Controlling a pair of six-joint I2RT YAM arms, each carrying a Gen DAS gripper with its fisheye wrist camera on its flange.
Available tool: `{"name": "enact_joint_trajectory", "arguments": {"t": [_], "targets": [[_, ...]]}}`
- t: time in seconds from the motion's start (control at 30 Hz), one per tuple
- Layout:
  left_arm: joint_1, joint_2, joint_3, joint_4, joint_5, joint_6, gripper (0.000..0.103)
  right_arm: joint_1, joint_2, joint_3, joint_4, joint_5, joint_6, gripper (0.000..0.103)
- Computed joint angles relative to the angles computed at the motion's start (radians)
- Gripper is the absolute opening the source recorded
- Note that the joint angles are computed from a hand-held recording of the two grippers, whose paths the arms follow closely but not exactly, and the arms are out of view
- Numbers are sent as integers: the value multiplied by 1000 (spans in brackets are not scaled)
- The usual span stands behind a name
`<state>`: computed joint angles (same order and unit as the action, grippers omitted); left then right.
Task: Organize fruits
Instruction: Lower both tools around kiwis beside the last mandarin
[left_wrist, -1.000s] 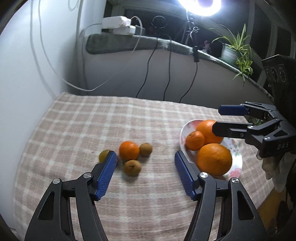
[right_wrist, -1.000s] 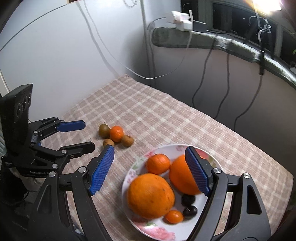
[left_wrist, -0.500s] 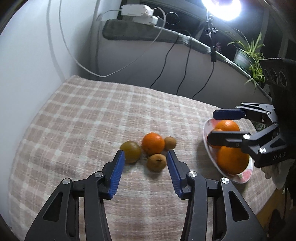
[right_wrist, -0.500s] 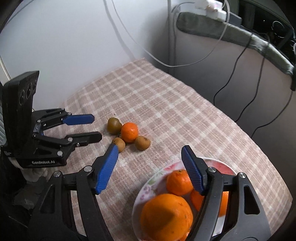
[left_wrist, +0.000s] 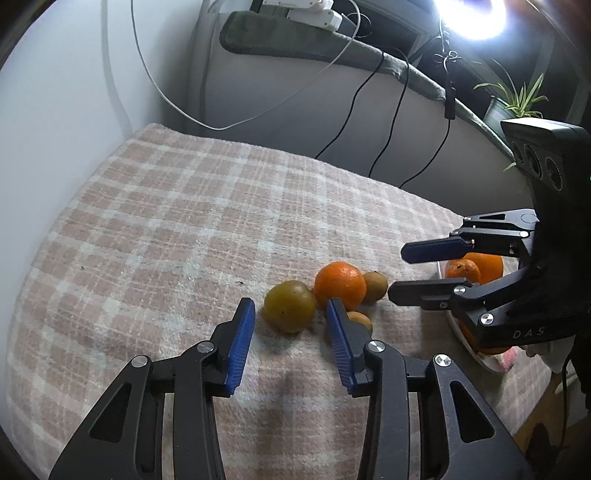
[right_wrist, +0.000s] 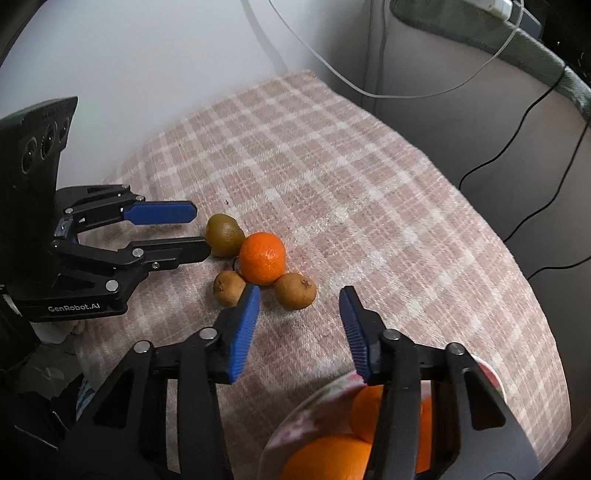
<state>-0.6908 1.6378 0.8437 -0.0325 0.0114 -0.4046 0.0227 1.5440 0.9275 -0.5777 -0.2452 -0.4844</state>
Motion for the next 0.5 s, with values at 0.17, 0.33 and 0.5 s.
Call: {"name": "enact_joint_trajectory", "arguments": {"t": [0.17, 0.33, 0.5], "targets": [[14, 34, 29, -12, 25, 16, 38, 20, 46, 42, -47, 26, -2, 44], [11, 55, 49, -22, 30, 23, 37, 62, 77, 75, -76, 82, -22, 41], [9, 68, 61, -33, 35, 25, 36, 108, 133, 122, -92, 151, -40, 40]]}}
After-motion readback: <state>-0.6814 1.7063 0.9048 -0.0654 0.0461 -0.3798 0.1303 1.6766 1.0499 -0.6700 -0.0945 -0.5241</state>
